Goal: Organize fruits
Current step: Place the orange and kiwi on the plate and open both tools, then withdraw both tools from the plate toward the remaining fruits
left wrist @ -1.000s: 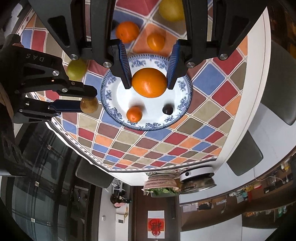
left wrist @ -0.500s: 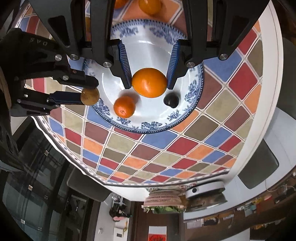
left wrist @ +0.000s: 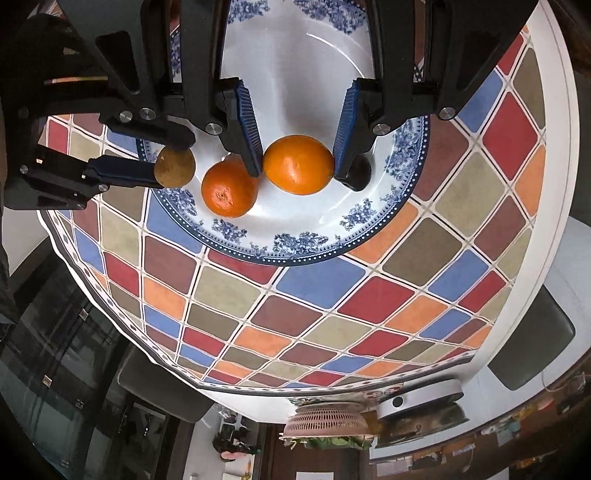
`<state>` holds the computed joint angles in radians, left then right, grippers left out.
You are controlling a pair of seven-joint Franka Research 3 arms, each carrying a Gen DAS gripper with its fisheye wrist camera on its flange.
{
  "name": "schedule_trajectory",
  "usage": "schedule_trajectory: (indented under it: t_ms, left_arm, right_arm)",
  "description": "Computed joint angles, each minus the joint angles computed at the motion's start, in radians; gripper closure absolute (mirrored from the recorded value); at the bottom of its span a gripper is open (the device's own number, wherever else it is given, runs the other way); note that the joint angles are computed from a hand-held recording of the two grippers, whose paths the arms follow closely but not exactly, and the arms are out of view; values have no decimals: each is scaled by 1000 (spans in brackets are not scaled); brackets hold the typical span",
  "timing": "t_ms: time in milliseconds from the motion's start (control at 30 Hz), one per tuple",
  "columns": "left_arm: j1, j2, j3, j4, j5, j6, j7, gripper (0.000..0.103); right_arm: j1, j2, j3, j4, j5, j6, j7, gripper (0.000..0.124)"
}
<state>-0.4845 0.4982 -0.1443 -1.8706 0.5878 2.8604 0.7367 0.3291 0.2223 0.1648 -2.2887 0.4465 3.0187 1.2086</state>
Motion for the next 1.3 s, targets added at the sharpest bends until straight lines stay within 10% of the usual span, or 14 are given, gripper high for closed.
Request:
schedule_trajectory:
  t_ms: [667, 933, 1300]
  left_arm:
    - [-72, -251, 59, -197, 374, 8, -409, 59]
    - [-34, -396, -14, -295, 573, -27, -618, 50]
    - [61, -600, -172, -454, 661, -85, -728, 36]
  right_arm:
    - [-7, -151, 60, -110, 208, 95, -139, 84]
    - [110, -284, 13, -185, 449, 126, -300, 84]
    - [79, -447, 93, -354, 188, 191, 22, 73]
